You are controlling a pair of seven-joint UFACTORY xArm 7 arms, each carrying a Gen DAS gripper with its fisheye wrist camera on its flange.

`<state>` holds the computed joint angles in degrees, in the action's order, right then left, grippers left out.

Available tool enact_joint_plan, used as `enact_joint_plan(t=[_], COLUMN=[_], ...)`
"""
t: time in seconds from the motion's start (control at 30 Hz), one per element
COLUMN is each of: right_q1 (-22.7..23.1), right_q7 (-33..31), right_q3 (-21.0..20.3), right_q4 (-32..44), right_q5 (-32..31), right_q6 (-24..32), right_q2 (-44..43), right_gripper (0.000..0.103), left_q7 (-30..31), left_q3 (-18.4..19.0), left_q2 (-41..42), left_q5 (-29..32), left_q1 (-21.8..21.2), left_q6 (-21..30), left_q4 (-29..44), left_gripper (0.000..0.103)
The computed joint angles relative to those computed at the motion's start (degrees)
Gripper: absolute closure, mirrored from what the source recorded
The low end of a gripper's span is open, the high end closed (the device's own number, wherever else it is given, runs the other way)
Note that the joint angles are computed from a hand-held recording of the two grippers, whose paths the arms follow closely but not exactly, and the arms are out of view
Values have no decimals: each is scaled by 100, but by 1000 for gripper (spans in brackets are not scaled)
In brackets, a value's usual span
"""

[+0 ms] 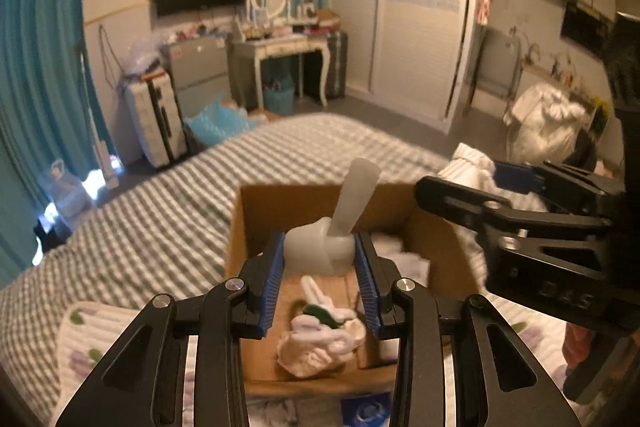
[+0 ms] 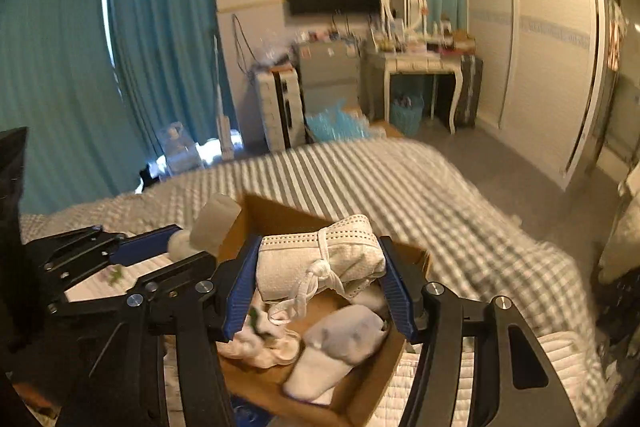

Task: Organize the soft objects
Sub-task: 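Carry the mask and foam tube over the box and open both tools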

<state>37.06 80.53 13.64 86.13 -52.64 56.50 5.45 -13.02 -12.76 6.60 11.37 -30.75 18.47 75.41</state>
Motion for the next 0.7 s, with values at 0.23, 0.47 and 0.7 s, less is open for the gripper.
enact_joint_plan(t=[0.23, 0.47, 0.7], right_q1=[-407, -471, -184], right_q7=[375, 652, 299], right_q3=[-174, 124, 644], right_q4=[-970, -930, -172], right_q5=[190, -194, -284], right_q6=[-1078, -463, 823], right_q2=[-212, -605, -790], right_gripper=[33, 18, 17], left_q7=[-383, -1707, -1661], left_q3=[167, 392, 51], left_q2=[259, -16, -1131], left_q5=[644, 1862, 1748], left_q1=[-168, -378, 151], left_q6=[-246, 220, 335], left_q4=[-83, -73, -553], left_gripper=[63, 23, 23])
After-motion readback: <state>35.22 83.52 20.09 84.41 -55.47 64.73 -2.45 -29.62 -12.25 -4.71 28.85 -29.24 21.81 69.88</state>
